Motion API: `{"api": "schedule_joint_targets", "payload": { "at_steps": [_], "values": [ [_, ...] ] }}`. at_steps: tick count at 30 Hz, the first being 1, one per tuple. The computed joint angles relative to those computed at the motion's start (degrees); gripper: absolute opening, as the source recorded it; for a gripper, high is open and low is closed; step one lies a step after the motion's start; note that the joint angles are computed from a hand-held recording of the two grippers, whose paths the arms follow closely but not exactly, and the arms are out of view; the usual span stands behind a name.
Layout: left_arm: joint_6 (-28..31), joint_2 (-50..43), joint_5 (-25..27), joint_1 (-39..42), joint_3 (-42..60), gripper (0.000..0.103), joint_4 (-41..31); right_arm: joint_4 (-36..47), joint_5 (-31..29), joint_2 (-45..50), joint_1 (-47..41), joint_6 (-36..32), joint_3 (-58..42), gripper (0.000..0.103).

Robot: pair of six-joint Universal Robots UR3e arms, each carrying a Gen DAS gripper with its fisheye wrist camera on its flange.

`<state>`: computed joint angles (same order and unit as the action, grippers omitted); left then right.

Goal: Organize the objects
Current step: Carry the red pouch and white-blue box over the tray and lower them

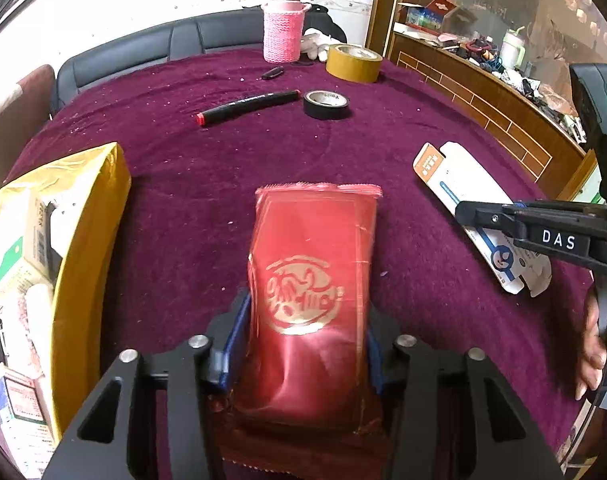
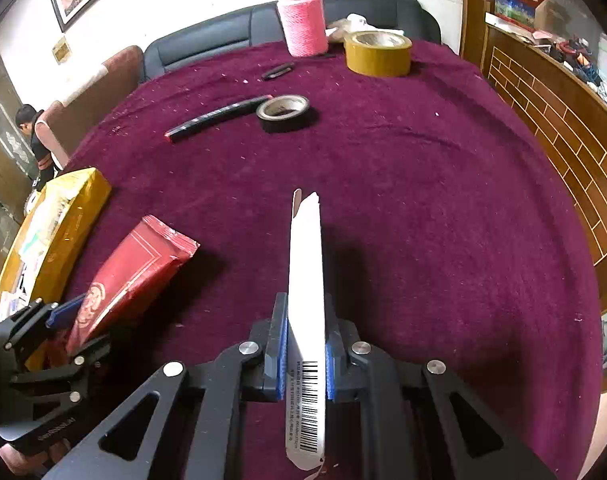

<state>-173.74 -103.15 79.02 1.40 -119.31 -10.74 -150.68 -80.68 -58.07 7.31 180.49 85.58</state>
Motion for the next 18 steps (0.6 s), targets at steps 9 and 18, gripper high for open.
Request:
{"api": "schedule_joint_targets", "payload": {
  "at_steps": [9,18],
  "values": [
    [2.21,8.53,-5.58,6.37,-8.16,0.044,1.60,1.39,-2.67,-1.58,4.86,1.41,-2.89,0.015],
    [5.16,18.38,-13.05,14.78,-15.82,0.043,-1.34,2.62,-5.31,-2.54,8.95,2.03,-4.50,0.015]
  ]
}}
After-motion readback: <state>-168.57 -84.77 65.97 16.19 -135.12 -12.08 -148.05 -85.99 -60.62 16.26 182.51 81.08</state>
